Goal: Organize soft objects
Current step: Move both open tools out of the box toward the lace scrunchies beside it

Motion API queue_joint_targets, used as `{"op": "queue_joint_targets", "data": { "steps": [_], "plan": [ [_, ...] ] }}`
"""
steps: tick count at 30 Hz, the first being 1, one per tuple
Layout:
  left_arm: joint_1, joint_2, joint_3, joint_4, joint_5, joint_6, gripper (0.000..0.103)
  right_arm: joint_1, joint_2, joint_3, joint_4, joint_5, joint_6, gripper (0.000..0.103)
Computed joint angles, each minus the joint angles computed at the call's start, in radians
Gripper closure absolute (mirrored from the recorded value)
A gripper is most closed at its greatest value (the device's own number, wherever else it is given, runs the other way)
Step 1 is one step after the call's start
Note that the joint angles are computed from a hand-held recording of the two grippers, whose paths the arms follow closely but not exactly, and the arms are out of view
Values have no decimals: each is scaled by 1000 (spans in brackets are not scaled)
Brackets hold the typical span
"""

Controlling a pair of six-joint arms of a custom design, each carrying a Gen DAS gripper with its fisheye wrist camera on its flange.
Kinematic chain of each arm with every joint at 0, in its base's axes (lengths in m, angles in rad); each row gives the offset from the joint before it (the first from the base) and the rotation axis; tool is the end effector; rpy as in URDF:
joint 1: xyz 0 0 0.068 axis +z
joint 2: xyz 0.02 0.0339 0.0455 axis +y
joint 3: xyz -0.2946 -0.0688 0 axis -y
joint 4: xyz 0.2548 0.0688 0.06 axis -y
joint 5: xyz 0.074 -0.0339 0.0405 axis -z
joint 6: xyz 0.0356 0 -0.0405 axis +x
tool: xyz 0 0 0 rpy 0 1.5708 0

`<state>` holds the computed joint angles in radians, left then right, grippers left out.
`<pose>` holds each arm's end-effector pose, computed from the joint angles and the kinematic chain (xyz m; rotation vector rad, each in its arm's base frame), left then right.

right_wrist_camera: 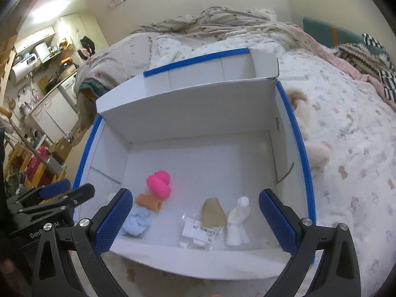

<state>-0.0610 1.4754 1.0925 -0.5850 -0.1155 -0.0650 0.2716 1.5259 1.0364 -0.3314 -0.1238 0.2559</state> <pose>0.3124 -0.0150 0.2771 -0.0506 2.5314 0.0965 0.3209 0.0939 0.2610 -0.0780 2.4193 0.3931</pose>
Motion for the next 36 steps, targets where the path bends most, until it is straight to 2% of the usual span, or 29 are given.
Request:
{"op": "queue_joint_targets", "data": {
  "steps": [11,19,24,28,30,36],
  "plan": [
    [15,-115,-124,-27,-2,32,39,-7,-102,-72,-30,10,16,0],
    [38,-166,-174,-68,30,-15,39,-41,-150,-117,-71,-90,46,0],
    [16,-180,-203,-84,32,-35,39,-32,-198,-169,-78,-53,32,0],
    [-25,-187,-230,-83,-11,-53,39,-46,-215,-198,-104,-39,-6,0],
    [-53,-186,-251,-80,-36,-53,39,-56,-204,-199,-133,-32,-18,0],
    [-53,-160,-267,-78,-28,-67,39,-86,-145,-195,-201,-17,-31,0]
  ]
}}
